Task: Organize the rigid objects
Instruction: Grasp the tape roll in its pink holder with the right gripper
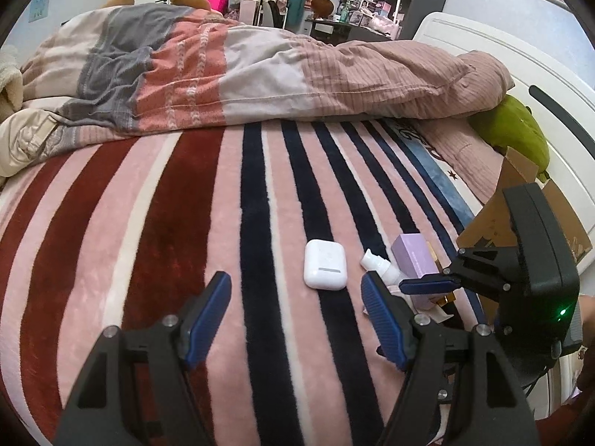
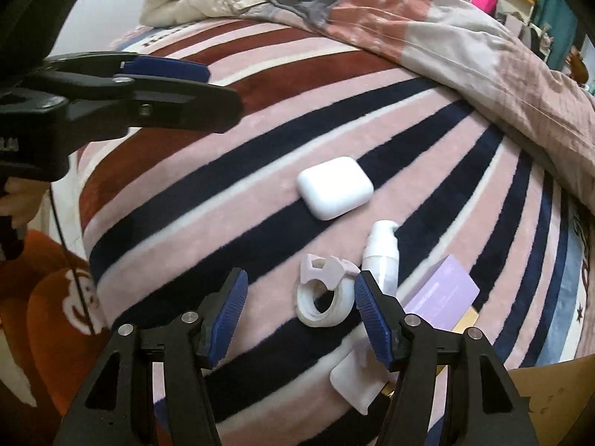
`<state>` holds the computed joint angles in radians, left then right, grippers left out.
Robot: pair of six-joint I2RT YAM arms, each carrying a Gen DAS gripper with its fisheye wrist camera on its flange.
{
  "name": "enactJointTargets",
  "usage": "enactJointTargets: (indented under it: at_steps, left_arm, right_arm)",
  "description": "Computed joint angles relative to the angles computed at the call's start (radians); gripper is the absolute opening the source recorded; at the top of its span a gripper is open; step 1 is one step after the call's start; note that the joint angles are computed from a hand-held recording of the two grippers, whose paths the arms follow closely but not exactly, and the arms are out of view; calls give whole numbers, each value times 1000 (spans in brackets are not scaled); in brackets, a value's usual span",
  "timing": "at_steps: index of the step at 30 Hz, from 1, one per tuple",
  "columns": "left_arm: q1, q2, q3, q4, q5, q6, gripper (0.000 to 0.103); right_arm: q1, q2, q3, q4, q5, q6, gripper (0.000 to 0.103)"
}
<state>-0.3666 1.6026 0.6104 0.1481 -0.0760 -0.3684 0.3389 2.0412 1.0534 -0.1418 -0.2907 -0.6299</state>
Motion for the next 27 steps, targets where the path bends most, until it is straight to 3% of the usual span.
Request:
enactJointTargets:
  at_steps: [3,5,8,16,20,27]
  left_arm:
    - [-1,2,-1,0,1,-5,69]
    - [-2,-3,-6,1,-3,-8,69]
    - [1,-3,-11,2,-7,-12,69]
    - [15,3,-10,4,44,-1,69]
    - [18,3,10,-10,163,-5,69]
    - [-106,-44,103,-71,202,-60,68]
  right_arm:
    - [6,27,16,-17,35,-17,63]
    - [9,79,56,-68,56,-33,54]
    - [4,72,24,8,31,1,38]
    - [1,49,30,-13,-35,30,37]
    - [3,-52,-30,8,-85,13,37]
    - [-58,-302,-173,40,-202,-13,37]
